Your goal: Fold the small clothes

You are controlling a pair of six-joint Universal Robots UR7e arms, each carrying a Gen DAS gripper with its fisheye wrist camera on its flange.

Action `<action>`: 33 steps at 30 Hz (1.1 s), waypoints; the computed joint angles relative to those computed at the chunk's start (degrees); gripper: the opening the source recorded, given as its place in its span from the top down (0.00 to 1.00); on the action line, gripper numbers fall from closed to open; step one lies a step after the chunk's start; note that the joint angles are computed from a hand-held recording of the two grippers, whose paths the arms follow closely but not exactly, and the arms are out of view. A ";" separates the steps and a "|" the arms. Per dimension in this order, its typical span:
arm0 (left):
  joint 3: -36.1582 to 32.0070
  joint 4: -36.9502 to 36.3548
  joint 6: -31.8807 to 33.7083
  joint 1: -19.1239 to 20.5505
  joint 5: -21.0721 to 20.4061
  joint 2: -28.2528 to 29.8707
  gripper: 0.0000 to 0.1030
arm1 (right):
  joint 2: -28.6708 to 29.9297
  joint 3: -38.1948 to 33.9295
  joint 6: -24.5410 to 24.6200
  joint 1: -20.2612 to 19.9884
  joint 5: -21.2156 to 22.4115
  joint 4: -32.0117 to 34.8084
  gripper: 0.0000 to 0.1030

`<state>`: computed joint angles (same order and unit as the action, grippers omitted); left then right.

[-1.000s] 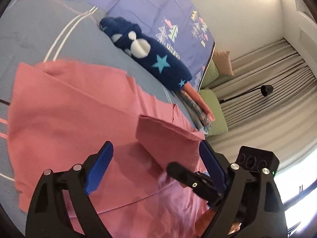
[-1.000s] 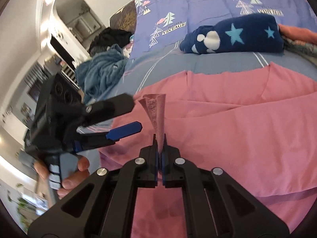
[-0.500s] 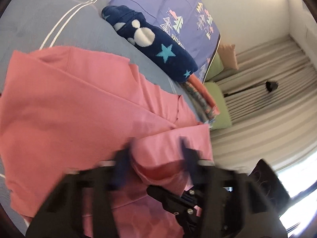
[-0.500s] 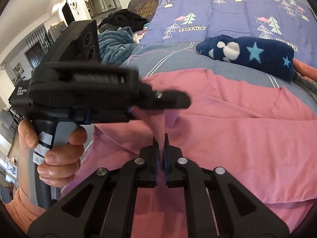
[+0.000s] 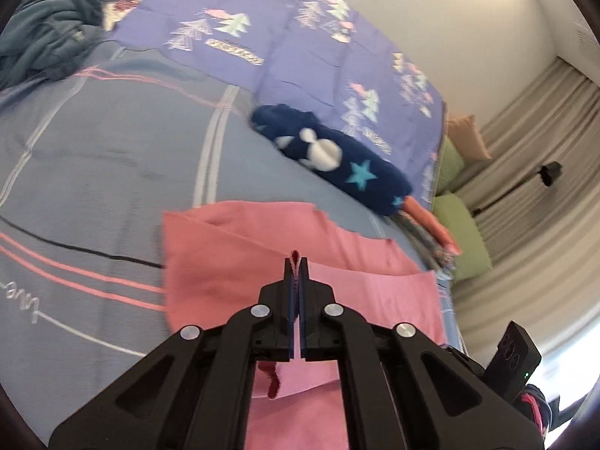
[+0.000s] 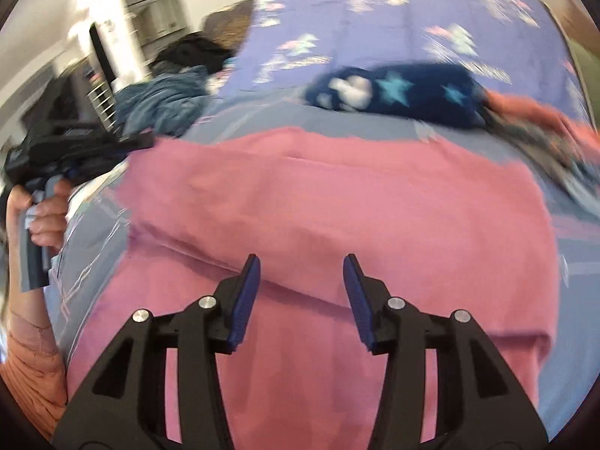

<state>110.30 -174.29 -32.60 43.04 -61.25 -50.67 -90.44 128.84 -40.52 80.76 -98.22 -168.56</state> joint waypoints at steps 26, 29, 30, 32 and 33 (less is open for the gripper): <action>-10.06 19.46 7.19 -3.16 2.68 11.96 0.70 | -1.97 -0.37 0.43 -8.69 -13.18 -15.61 0.49; -9.77 19.97 7.92 -3.25 2.62 11.46 0.70 | 1.56 -1.48 0.22 -7.54 -19.28 -24.52 0.45; -9.60 19.77 7.94 -3.10 2.30 11.30 0.70 | 0.54 -1.24 2.35 -8.69 -17.67 -23.30 0.44; -9.65 19.84 8.60 -3.06 2.36 11.26 0.70 | -0.18 -1.03 3.53 -9.42 -17.82 -21.58 0.41; -9.93 20.02 8.62 -3.13 2.47 11.48 0.70 | -0.10 -0.64 2.74 -9.37 -17.81 -22.64 0.41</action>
<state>100.37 -154.27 -23.99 39.91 -58.78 -39.18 -90.53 128.20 -37.78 71.39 -116.03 -191.20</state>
